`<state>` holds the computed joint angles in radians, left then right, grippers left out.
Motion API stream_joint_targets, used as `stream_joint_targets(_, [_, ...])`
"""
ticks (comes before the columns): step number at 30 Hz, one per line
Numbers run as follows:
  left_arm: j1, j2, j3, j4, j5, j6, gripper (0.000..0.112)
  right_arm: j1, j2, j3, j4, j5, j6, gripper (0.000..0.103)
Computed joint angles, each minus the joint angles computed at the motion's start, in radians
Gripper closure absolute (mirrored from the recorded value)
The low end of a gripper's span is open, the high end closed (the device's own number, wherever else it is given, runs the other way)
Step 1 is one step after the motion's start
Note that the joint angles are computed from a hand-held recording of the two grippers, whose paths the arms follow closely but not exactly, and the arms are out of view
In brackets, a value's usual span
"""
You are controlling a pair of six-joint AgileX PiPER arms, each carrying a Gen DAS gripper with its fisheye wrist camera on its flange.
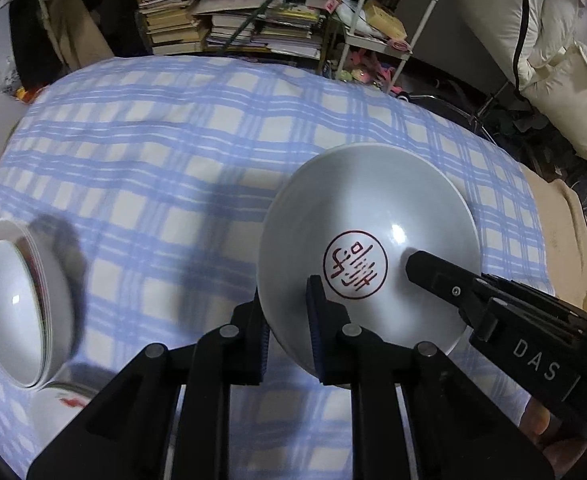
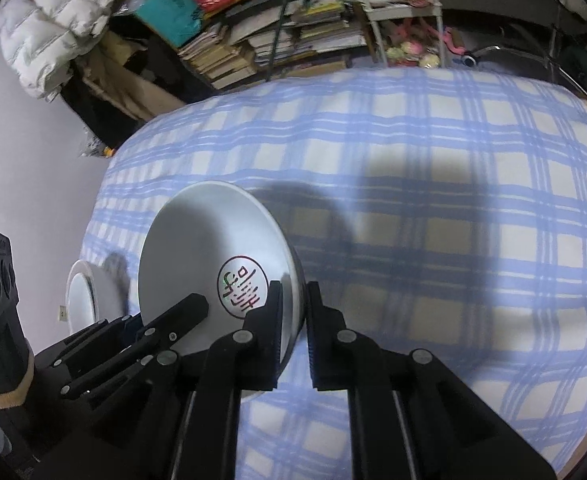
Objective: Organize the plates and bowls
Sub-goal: 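Lift the logo bowl with both grippers and carry it over the nested bowls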
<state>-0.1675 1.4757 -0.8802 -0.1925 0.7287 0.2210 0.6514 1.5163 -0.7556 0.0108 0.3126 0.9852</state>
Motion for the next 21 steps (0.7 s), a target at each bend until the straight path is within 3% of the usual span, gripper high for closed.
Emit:
stream_joint_targets(5, [0.111, -0.090, -0.007, 0.007, 0.074, 0.066, 0.094, 0.112, 0.012, -0.113, -0.187, 0.094, 0.221, 0.091])
stream_joint_targets(12, [0.320, -0.215, -0.040, -0.046, 0.162, 0.252, 0.093, 0.257, 0.069, -0.336, -0.351, 0.262, 0.365, 0.091])
stream_joint_targets(21, [0.638, -0.230, -0.126, -0.140, 0.271, 0.507, 0.093, 0.368, 0.213, -0.621, -0.389, 0.343, 0.355, 0.090])
